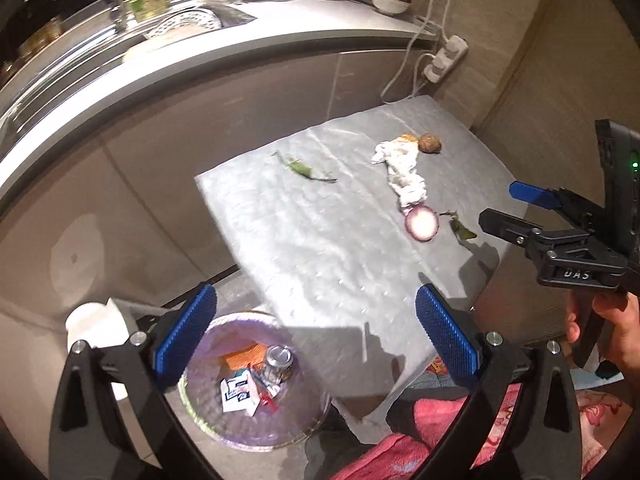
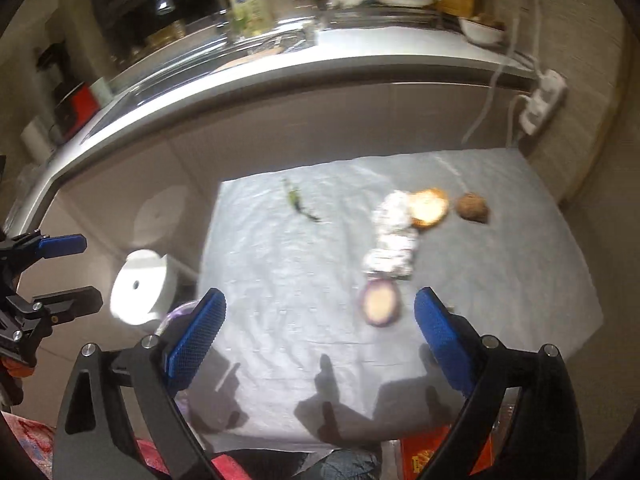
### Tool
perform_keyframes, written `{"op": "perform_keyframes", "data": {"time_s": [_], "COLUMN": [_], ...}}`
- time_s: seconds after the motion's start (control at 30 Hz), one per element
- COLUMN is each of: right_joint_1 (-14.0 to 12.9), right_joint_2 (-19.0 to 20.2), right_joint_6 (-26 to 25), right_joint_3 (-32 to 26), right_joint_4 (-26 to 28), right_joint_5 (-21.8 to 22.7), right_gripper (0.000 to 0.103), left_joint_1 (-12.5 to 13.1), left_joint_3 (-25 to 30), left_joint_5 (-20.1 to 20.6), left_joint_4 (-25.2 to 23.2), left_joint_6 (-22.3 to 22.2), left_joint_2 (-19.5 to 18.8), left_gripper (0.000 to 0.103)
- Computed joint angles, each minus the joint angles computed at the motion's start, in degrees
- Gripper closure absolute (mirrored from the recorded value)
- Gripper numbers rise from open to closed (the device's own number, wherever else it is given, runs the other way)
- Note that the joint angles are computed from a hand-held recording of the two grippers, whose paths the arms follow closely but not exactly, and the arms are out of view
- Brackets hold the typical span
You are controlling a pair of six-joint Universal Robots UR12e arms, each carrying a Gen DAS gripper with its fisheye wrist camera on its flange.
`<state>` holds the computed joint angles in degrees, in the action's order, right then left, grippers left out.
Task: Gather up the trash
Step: 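Grasp the white tissue on the mat with the left tool, then grasp the brown taro with the right tool while the left tool holds the tissue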
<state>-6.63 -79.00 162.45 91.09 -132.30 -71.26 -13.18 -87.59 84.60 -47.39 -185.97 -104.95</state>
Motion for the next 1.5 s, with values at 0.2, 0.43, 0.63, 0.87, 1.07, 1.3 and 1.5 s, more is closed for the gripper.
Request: {"op": "perform_keyframes", "data": {"time_s": [0.2,0.43,0.63,0.87,1.07,1.3,1.5], "right_joint_1": [-4.36,-6.90,-7.89,-7.98,-6.79,-4.97,-3.17], "right_joint_2": [1.59,3.70,5.86,9.73,14.69,21.74,24.77], "right_joint_6": [3.45,2.79,1.12,-2.09,-13.79,-29.49,-42.67], "right_joint_3": [-1.80,-4.74,-7.27,-11.30,-16.37,-25.87,-30.07], "right_joint_4": [-0.43,1.82,3.37,6.21,9.18,18.40,23.20], "right_joint_5": [-2.86,-4.09,-4.44,-1.38,3.62,5.34,0.76], "right_gripper": [0.008,0.008,0.008,0.008,0.008,0.037,0.044], "left_joint_1": [-2.83,-5.04,-6.09,-6.07,-5.39,-4.72,-4.23], "left_joint_3": [13.14,29.16,38.25,38.38,34.58,27.94,23.90], "left_joint_5": [-4.24,-4.15,-1.60,-1.84,-2.11,-0.94,-1.05], "left_joint_4": [-3.59,-14.05,-23.67,-24.93,-21.96,-16.74,-13.61], "left_joint_6": [3.75,4.40,4.84,5.02,1.93,-5.34,-11.15], "left_joint_2": [-11.41,-23.53,-29.87,-29.92,-25.87,-18.58,-15.13], "left_gripper": [0.007,0.007,0.030,0.078,0.079,0.078,0.078]}}
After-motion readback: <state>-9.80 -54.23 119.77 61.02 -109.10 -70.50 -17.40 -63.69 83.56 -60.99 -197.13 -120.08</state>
